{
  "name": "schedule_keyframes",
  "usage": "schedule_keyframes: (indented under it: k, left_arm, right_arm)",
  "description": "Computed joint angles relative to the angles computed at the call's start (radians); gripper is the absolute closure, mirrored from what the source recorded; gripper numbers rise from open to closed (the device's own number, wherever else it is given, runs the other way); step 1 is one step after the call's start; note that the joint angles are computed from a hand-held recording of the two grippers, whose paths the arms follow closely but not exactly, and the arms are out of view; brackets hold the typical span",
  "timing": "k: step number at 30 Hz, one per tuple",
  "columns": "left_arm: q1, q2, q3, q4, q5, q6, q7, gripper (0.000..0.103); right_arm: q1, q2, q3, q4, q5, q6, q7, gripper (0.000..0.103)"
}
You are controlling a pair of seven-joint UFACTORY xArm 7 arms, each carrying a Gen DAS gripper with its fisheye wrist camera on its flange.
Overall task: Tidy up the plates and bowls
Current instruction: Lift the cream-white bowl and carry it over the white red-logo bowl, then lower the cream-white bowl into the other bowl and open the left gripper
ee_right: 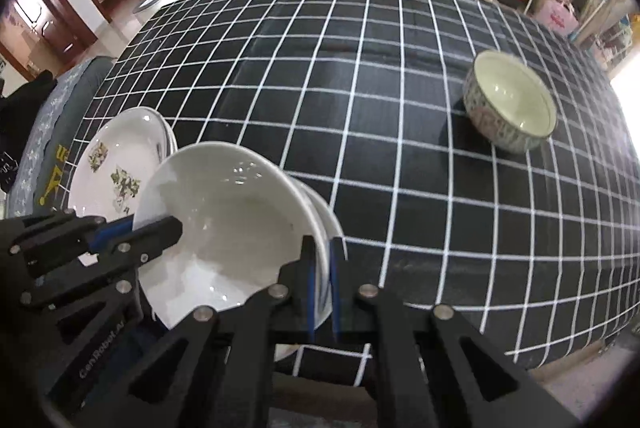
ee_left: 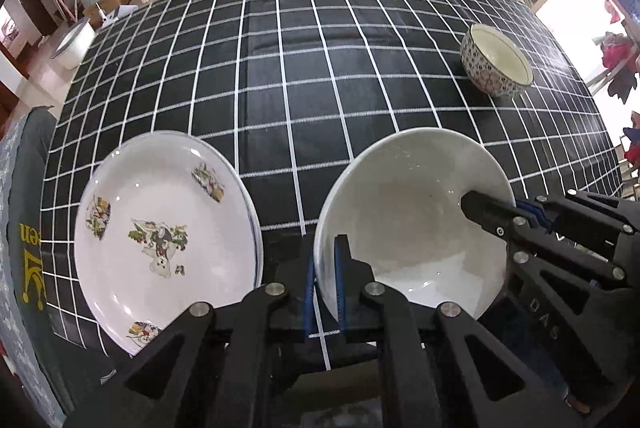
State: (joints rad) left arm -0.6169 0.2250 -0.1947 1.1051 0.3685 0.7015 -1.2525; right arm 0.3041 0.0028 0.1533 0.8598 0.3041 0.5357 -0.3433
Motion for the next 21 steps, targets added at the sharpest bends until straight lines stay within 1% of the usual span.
schedule_keyframes:
  k: [5, 8, 12, 16, 21]
  left_arm:
    - [0.000, 0.007, 0.004, 0.000, 0.000, -0.005, 0.000, 0.095]
    - [-0.004, 0.019, 0.003, 0.017, 0.000, 0.010, 0.004, 0.095]
    - [-0.013, 0.037, 0.007, 0.037, 0.003, 0.031, 0.003, 0.095]
    - [-0.012, 0.034, 0.010, 0.025, 0.002, 0.014, 0.001, 0.095]
    - [-0.016, 0.041, 0.012, 0.030, 0.006, 0.013, -0.005, 0.095]
  right_arm:
    - [0.007, 0.010, 0.005, -0.006, -0.049, -0.004, 0.043, 0.094]
    - [0.003, 0.015, 0.002, -0.007, -0.033, 0.006, 0.035, 0.094]
    - [-0.004, 0.020, 0.000, 0.010, -0.026, 0.043, 0.025, 0.094]
    - [-0.004, 0.025, 0.002, 0.019, -0.022, 0.054, 0.034, 0.094]
    - [-0.018, 0.028, -0.004, 0.029, 0.037, 0.085, 0.001, 0.094]
